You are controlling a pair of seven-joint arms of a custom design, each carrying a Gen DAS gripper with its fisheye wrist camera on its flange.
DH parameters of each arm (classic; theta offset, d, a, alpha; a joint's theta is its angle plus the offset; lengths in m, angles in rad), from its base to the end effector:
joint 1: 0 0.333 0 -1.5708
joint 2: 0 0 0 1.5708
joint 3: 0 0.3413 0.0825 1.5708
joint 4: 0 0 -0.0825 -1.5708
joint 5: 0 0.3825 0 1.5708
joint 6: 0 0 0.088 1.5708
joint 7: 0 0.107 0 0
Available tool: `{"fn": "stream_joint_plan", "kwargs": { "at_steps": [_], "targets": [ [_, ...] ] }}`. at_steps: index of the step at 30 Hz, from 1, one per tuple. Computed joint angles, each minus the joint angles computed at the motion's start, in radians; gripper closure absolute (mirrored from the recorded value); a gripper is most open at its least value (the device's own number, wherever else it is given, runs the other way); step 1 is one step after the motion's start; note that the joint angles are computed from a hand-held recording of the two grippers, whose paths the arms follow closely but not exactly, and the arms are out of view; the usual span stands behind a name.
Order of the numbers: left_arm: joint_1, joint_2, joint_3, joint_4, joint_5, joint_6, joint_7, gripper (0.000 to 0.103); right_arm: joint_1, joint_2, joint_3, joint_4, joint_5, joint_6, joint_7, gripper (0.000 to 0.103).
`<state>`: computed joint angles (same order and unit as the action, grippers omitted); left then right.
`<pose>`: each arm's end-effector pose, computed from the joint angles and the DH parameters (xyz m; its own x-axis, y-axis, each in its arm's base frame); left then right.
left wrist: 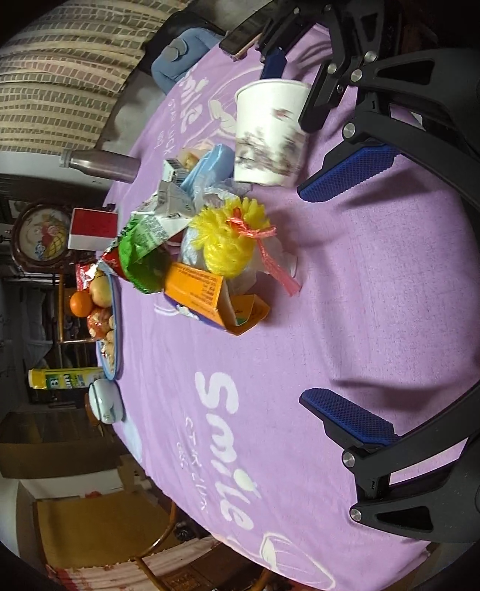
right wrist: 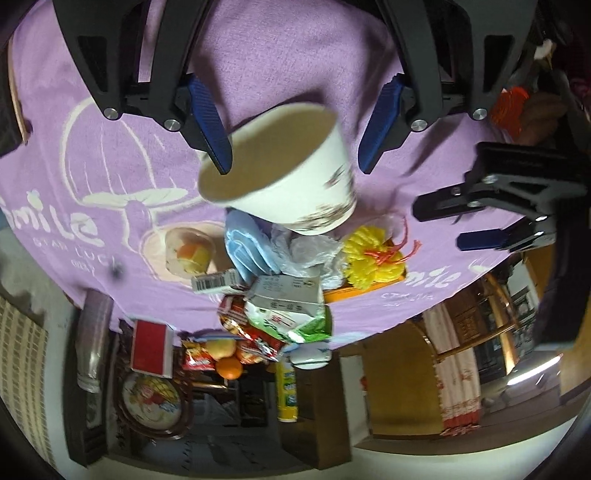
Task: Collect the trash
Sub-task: 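Grasp the yellow mesh bundle with the left tool while the right tool grasps the paper cup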
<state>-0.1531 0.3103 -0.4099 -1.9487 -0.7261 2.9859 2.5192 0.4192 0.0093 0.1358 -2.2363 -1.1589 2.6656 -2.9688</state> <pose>0.5895 -0.2891 0.4279 -0.7017 -0.7119 0.0283 -0.5007 0.4644 -0.7305 0.4525 0.3119 0.4236 -0.1829 -0.9763 -0.1157 -0.6766 0.2104 -0.7057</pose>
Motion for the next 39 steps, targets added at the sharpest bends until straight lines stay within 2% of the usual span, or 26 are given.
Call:
{"fn": "stream_joint_plan", "kwargs": {
  "at_steps": [1,2,4,6,8,12,16,20,25,32,33,37,39],
  "targets": [
    [-0.021,0.007,0.026,0.007,0.035,-0.006,-0.031,0.006,0.002,-0.007,0.002,-0.003,-0.004,-0.012,0.002,0.016],
    [-0.019,0.007,0.025,0.007,0.04,-0.009,-0.034,0.006,0.003,-0.021,0.004,-0.011,-0.034,-0.027,0.03,0.008],
    [-0.012,0.009,0.022,0.009,0.046,-0.014,-0.033,0.006,-0.004,-0.053,0.006,-0.035,-0.097,-0.025,0.089,0.006],
    [-0.004,0.012,0.013,0.013,0.045,-0.019,-0.022,0.006,-0.024,-0.078,-0.001,-0.054,-0.122,0.013,0.113,0.006],
    [0.001,0.015,0.008,0.016,0.046,-0.031,-0.012,0.006,-0.044,-0.071,-0.01,-0.051,-0.084,0.06,0.068,0.006],
    [0.009,0.013,0.005,0.013,0.031,-0.046,0.003,0.006,-0.065,-0.003,-0.024,-0.01,0.073,0.141,-0.119,0.006],
    [0.014,0.01,0.006,0.012,0.013,-0.052,0.024,0.006,-0.05,0.048,-0.026,0.03,0.192,0.107,-0.27,0.006],
    [0.008,0.015,0.014,0.019,0.011,-0.063,0.031,0.006,-0.027,0.04,-0.042,0.025,0.072,0.1,-0.157,0.009],
    [-0.003,0.024,0.021,0.035,0.023,-0.082,0.017,0.006,-0.018,-0.002,-0.028,-0.008,-0.003,0.041,-0.051,0.01],
    [0.021,0.058,-0.025,0.123,-0.09,-0.192,0.077,0.006,-0.056,-0.108,-0.001,-0.101,-0.047,-0.001,0.07,0.009],
    [0.014,0.064,-0.021,0.133,-0.098,-0.199,0.078,0.008,-0.063,-0.111,0.001,-0.107,-0.05,0.007,0.081,0.009],
    [-0.031,0.11,0.021,0.206,-0.045,-0.258,0.001,0.036,-0.084,-0.104,0.007,-0.112,-0.079,0.042,0.122,0.009],
    [-0.051,0.132,0.034,0.236,-0.017,-0.251,-0.037,0.047,-0.086,-0.097,0.009,-0.107,-0.092,0.051,0.132,0.009]
  ]
}}
